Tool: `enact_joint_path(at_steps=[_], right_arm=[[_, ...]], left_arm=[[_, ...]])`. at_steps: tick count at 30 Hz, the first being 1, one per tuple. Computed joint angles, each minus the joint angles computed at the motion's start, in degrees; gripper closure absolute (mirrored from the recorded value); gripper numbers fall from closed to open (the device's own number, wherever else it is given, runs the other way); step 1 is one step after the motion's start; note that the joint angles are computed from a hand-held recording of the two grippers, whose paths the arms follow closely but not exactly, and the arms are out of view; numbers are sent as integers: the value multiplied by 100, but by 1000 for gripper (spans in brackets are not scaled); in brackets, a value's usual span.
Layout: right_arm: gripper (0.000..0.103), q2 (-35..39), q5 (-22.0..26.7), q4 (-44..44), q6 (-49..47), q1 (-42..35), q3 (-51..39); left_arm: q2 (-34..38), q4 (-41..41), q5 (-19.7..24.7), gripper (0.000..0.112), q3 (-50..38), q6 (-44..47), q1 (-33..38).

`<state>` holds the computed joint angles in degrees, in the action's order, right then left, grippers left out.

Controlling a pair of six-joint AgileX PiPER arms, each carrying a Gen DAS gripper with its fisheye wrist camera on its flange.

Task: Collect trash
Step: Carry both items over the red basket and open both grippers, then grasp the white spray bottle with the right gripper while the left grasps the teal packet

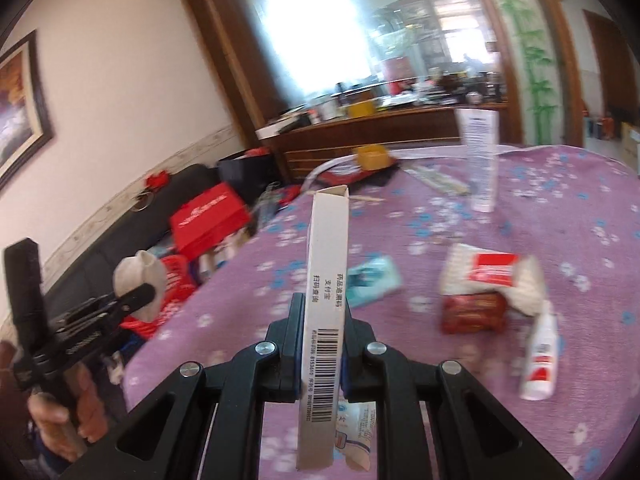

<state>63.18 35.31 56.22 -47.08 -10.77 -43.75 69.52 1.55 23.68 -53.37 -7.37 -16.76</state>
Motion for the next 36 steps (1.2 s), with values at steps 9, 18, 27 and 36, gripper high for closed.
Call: enact_joint_path(at_steps=[9,18,27,36], right_arm=[[88,1793,-602,-1704,2662,3051,-2019],[88,4396,-226,-3304,4509,4407,-5272],[56,6472,896,-3345,5163,4376,-8146],[56,3989,-776,-2705,3803,3816,-4034]], left_arm=[[566,-4178,952,79,-344,4408,3513],[1750,-4823,1281,79,-1288,4994,4387],[1872,-5567,1189,46,-1266,5617,4758],[1157,-5565,980,45,-633,5754,4038]])
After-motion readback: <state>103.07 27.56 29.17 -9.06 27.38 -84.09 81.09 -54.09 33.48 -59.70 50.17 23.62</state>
